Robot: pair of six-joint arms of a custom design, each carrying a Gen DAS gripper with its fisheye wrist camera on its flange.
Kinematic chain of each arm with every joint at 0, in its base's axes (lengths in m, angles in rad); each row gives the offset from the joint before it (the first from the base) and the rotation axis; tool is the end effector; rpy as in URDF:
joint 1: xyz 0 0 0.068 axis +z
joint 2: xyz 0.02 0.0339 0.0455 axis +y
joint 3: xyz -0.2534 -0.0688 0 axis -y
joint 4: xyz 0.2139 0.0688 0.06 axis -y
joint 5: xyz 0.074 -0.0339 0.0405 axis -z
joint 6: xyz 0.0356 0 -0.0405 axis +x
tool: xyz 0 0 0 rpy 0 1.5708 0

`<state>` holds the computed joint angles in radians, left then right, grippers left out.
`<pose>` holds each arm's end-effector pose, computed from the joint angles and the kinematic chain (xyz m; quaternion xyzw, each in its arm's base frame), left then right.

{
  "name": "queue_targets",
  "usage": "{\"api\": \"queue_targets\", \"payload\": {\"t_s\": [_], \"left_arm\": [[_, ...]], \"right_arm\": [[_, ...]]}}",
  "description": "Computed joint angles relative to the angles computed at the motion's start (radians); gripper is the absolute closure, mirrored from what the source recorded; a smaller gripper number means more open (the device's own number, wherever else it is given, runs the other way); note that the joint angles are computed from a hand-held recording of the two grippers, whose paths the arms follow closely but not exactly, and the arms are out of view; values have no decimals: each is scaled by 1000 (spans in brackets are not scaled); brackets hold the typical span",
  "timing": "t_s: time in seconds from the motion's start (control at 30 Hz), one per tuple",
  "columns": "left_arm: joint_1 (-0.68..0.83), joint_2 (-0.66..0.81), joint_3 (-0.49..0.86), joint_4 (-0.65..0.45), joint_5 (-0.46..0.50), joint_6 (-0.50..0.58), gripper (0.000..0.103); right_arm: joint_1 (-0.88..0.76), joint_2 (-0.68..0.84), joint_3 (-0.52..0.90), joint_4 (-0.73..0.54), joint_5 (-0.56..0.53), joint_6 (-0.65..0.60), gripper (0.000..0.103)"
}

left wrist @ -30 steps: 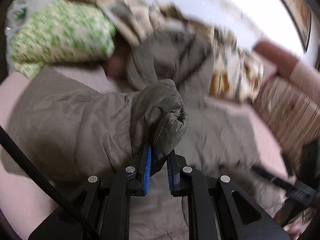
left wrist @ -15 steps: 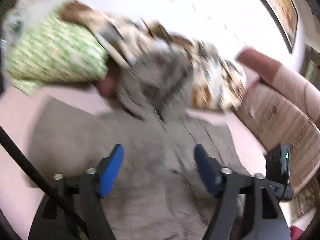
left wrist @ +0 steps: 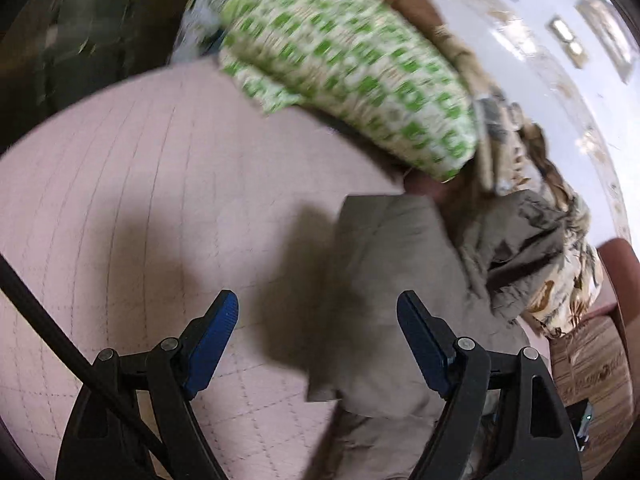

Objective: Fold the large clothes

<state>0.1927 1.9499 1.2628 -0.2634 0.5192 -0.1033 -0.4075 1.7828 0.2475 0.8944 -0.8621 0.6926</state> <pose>0.3746 0.0551 0.1743 -0.0582 0.9219 -0.2310 0.3056 0.2116 -0.0619 0.0915 0.2648 0.7902 0.4276 0.3502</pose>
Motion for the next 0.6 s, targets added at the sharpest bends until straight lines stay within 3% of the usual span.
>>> {"api": "queue_targets", "payload": {"t_s": [0.13,0.17,0.2,0.23,0.27,0.4,0.6], "left_arm": [[-22,77,64,-97,21,-3,22],[-35,86,72,-108,22,0,22],[-49,95,79,-117,21,3,22],[-60,100,83,-120,24,3,22],[-68,99,79,-118,27,4,22],[-82,61,53,-102,28,18,22],[-88,12,20,-59,66,6,22]], "right_arm": [[67,62,37,37,47,38,36],[80,73,42,62,55,52,44],[98,88,53,88,58,68,60],[120,74,73,53,84,64,68],[136,37,86,-19,135,41,83],[173,-184,94,-248,280,-45,85],[72,-545,173,-646,335,-180,85]]}}
